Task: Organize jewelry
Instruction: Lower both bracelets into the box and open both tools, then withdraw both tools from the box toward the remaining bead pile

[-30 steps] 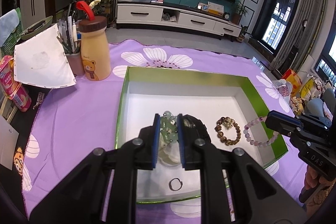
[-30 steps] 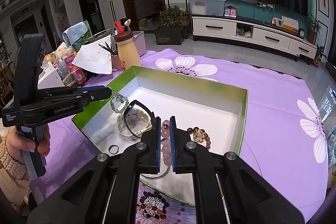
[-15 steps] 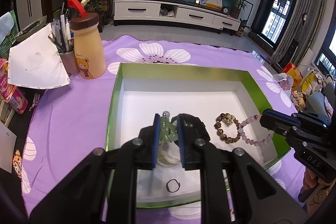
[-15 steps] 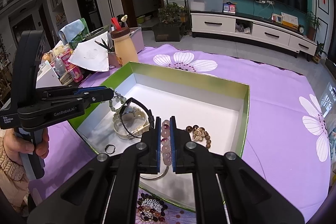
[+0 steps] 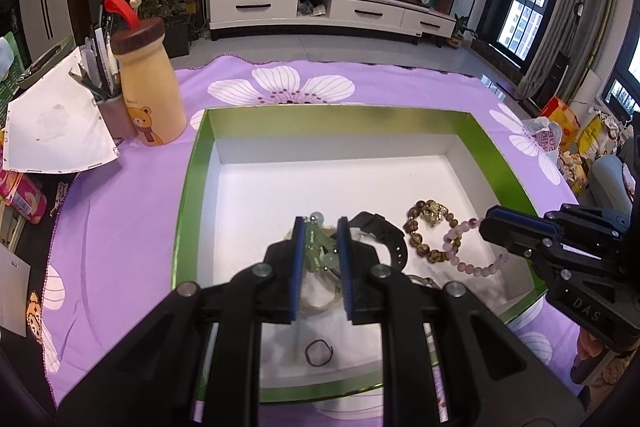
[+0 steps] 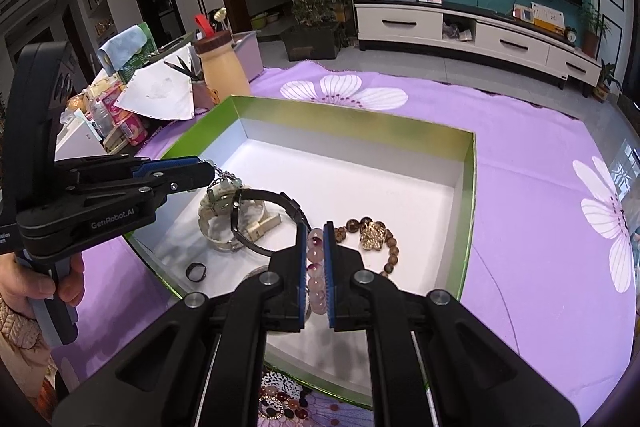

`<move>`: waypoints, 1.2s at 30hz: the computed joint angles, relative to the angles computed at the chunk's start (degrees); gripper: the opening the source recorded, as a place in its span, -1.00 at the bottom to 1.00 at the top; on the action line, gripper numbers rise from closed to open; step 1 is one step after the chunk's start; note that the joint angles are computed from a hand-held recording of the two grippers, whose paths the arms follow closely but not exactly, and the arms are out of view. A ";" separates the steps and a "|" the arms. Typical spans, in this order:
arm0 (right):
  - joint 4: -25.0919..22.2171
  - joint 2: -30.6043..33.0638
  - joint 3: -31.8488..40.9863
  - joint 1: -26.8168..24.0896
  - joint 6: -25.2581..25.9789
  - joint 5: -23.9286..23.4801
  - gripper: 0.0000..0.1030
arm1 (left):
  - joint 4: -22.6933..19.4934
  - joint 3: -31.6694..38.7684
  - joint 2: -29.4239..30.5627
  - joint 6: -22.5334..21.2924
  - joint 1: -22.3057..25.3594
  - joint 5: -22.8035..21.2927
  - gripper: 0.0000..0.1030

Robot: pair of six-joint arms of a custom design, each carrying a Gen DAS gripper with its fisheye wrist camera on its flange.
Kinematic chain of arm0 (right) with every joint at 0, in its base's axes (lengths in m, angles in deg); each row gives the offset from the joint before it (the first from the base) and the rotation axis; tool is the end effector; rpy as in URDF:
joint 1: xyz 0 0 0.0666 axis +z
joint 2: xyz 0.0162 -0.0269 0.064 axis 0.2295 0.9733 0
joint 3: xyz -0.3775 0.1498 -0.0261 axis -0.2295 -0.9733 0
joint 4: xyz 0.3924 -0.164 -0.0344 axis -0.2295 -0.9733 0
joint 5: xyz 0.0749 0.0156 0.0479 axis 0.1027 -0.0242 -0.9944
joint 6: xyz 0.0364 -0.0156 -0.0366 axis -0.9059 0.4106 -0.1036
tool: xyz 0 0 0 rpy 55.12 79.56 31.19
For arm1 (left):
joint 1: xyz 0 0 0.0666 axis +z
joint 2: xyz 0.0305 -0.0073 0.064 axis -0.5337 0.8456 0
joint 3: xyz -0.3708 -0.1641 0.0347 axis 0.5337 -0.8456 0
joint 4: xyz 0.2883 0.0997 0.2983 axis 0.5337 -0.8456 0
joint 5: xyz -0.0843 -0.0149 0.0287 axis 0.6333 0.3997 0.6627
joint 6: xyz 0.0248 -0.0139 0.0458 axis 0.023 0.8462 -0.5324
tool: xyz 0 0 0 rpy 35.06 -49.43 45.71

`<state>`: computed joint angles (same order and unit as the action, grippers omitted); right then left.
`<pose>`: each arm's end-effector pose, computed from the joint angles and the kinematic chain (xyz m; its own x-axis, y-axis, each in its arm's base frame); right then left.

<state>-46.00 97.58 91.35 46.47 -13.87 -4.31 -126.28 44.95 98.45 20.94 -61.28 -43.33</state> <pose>0.4527 0.2907 0.3736 -0.7352 -0.0500 -0.6760 -0.2240 0.9592 0.1727 0.5279 -0.2944 0.3791 -0.7202 0.2276 -0.6553 0.3950 0.9111 -0.1177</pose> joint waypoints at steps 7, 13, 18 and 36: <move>-1.44 0.42 0.11 -0.53 -1.04 -1.10 -0.86 | -1.92 1.28 1.27 0.01 -0.60 -0.91 -0.69; -1.82 -0.01 -0.23 -0.81 -1.51 -1.24 -0.75 | -2.67 1.78 1.53 0.52 -0.94 -1.84 -0.69; -1.46 -0.85 -0.68 -0.89 -1.74 -0.53 -0.62 | -2.32 1.66 0.94 1.06 -1.22 -2.26 -0.37; 0.16 -8.07 -4.38 -0.44 -3.02 4.73 0.13 | 0.64 -0.62 -3.58 1.55 -2.03 -3.86 0.69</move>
<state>-45.84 89.52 86.97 46.02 -16.90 0.42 -125.64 44.33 94.87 22.49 -63.31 -47.19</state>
